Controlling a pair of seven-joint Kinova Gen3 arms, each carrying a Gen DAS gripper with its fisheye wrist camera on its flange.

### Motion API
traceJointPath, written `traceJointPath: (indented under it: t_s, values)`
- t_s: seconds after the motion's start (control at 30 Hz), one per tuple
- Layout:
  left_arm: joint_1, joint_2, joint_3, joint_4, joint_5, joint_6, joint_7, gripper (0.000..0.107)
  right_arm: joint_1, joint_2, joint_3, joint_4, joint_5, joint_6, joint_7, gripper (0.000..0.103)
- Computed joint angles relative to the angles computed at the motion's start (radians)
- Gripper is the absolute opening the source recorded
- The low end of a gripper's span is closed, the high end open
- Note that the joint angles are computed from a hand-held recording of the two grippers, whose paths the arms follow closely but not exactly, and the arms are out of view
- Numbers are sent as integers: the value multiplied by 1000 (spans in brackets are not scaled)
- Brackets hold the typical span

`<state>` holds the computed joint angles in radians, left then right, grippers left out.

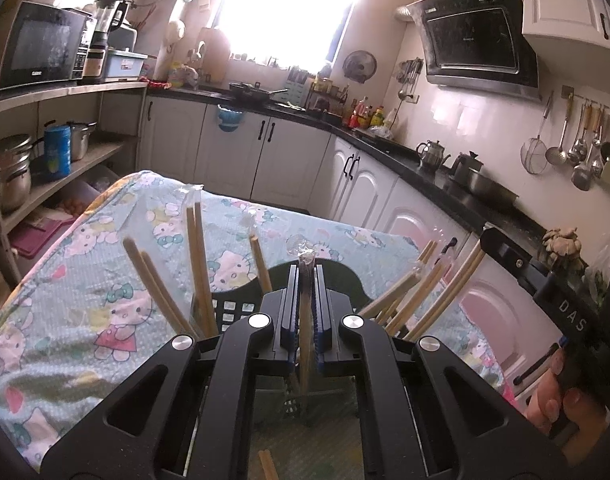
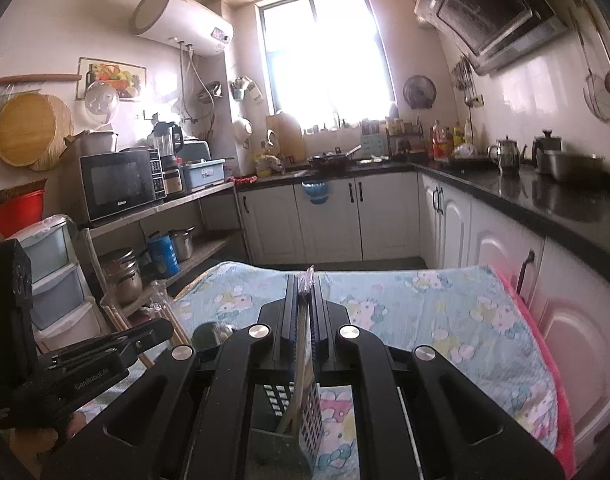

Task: Organize utensils
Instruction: 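Lower the left tool's chopstick into the caddy while the right tool inserts its own, then open the left tool to release its chopstick while the right tool releases its own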

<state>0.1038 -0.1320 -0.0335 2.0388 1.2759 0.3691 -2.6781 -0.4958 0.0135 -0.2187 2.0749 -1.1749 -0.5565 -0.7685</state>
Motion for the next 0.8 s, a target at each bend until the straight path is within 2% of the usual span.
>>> traceJointPath:
  t_s: [0.37,0.57,0.63,0.67,0.7,0.8]
  values:
    - [-10,0,-12,6,-11,6,9,2,25,-4,15,20,-14,89,-51,6]
    - [-21,-7,-17,11,-24,9,33,2,30,-15,9,22,-71,121,-4,7]
    - [-20,-15,-14,16,-38,-12,46,10,31,-19,5,23,-98,122,17,16]
    - [-17,-19,-15,19,-45,-22,52,19,30,-22,2,24,-112,120,26,23]
    - [-14,-22,-21,20,-46,-20,53,23,31,-26,1,28,-115,121,22,25]
    - [-9,-29,-34,25,-50,-14,58,24,35,-33,-5,36,-131,125,27,26]
